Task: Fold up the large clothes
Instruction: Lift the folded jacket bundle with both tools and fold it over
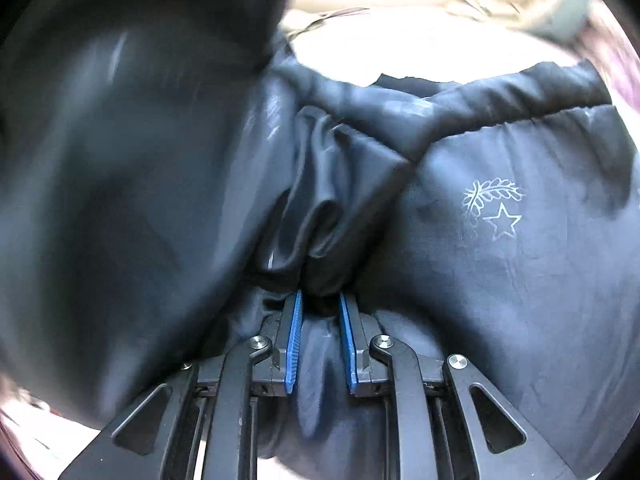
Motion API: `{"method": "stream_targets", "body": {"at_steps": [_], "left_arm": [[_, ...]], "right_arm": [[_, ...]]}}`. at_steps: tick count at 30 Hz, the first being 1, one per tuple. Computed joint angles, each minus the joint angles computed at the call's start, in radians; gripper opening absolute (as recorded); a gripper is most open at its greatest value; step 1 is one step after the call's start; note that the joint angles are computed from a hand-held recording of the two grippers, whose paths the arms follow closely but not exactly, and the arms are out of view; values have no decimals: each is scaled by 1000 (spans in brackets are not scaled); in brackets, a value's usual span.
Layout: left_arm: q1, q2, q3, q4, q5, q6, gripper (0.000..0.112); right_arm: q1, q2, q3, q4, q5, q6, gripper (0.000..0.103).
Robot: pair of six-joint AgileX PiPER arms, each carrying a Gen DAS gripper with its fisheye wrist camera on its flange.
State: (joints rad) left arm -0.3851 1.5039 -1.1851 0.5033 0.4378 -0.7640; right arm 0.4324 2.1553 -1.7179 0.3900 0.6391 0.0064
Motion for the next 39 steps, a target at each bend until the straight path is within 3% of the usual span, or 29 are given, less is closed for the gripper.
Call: {"method": "stream_targets", "body": {"at_steps": [4, 6, 9, 13, 17, 20, 23, 25, 26, 28, 30, 32, 39], "left_arm": [[-10, 10, -7, -3, -3, 17, 34], [-25, 16, -12, 21, -4, 0, 34], [-53, 32, -29, 53, 5, -19, 34], [-113, 89, -73, 114, 64, -33, 34], [-188, 131, -102, 246, 117, -110, 34], [-210, 141, -124, 267, 134, -104, 34], [-231, 156, -144, 283, 152, -103, 34], [-245, 169, -151, 297, 155, -112, 34], [-252, 173, -153, 306, 157, -119, 34], [-274, 182, -150, 339, 161, -142, 35], [-297, 195, -154, 373, 173, -163, 35], [-324, 210, -159, 408, 188, -176, 35], [-400, 264, -163, 509, 226, -157, 35]], "right_arm": [[-39, -95, 103, 93, -103, 3, 18], [-49, -113, 126, 174, -133, -79, 18], [-71, -46, 71, 359, -56, -219, 17], [-86, 75, 4, 434, -24, -249, 7], [-63, 112, -54, 367, 0, -226, 5], [-106, 109, -79, 391, 98, -181, 6], [-190, 34, 12, 501, 140, -203, 19], [-270, -65, 173, 701, 98, -345, 45], [-304, -102, 237, 801, 86, -421, 52], [-413, -141, 302, 1001, 180, -529, 78], [-497, -100, 311, 1201, 362, -633, 88], [-525, -50, 276, 1288, 480, -676, 91], [-443, 81, -64, 1075, 531, -523, 93]]}}
